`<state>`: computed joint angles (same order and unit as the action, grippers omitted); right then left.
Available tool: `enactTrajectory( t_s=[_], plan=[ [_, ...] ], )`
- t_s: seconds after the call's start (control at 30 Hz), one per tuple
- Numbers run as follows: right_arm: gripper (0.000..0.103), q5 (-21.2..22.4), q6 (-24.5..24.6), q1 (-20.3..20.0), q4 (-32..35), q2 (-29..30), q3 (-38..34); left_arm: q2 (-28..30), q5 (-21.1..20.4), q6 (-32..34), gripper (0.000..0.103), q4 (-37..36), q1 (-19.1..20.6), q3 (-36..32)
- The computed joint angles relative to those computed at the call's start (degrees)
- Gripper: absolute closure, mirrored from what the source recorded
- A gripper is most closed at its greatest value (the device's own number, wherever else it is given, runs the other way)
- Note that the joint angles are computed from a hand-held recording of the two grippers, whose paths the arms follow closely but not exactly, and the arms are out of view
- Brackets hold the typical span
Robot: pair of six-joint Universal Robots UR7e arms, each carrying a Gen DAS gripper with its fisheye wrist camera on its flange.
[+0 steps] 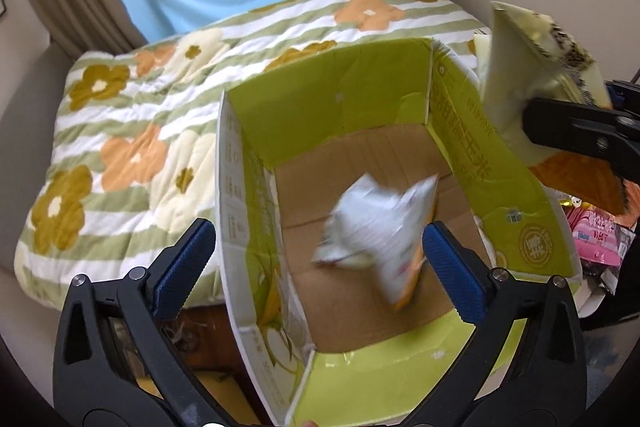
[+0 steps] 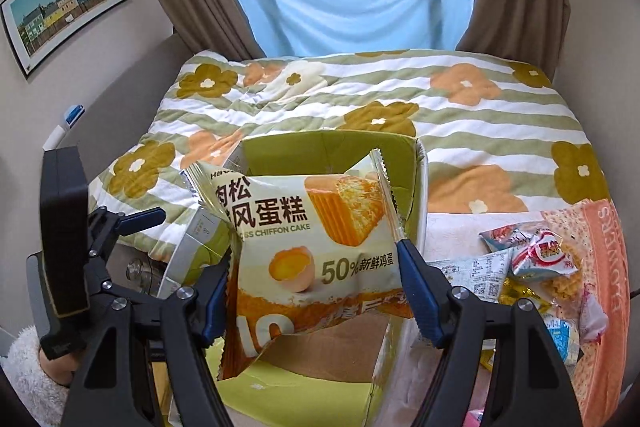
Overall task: Organize snacks
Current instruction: 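Carry both packets over the yellow box and open both tools to drop them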
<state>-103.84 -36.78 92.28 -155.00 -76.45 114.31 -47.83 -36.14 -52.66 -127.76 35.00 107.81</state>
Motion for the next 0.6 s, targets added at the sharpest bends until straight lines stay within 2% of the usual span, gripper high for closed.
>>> enactTrajectory(
  t_s=[0.23,0.47,0.6],
  plan=[
    [0.033,-1.37,-4.08,0.30,1.72,3.21,-2.05,-0.39,-1.44,-4.54,0.001,0.46,-1.06,1.25],
    [0.033,-5.33,-8.11,1.21,0.88,8.57,-5.41,-0.44,-1.74,-7.66,0.001,2.24,-1.06,0.99],
    [0.029,-5.54,-9.15,0.82,-0.40,9.77,-5.71,-0.80,-1.57,-9.30,0.001,4.07,-1.29,0.92]
  ],
)
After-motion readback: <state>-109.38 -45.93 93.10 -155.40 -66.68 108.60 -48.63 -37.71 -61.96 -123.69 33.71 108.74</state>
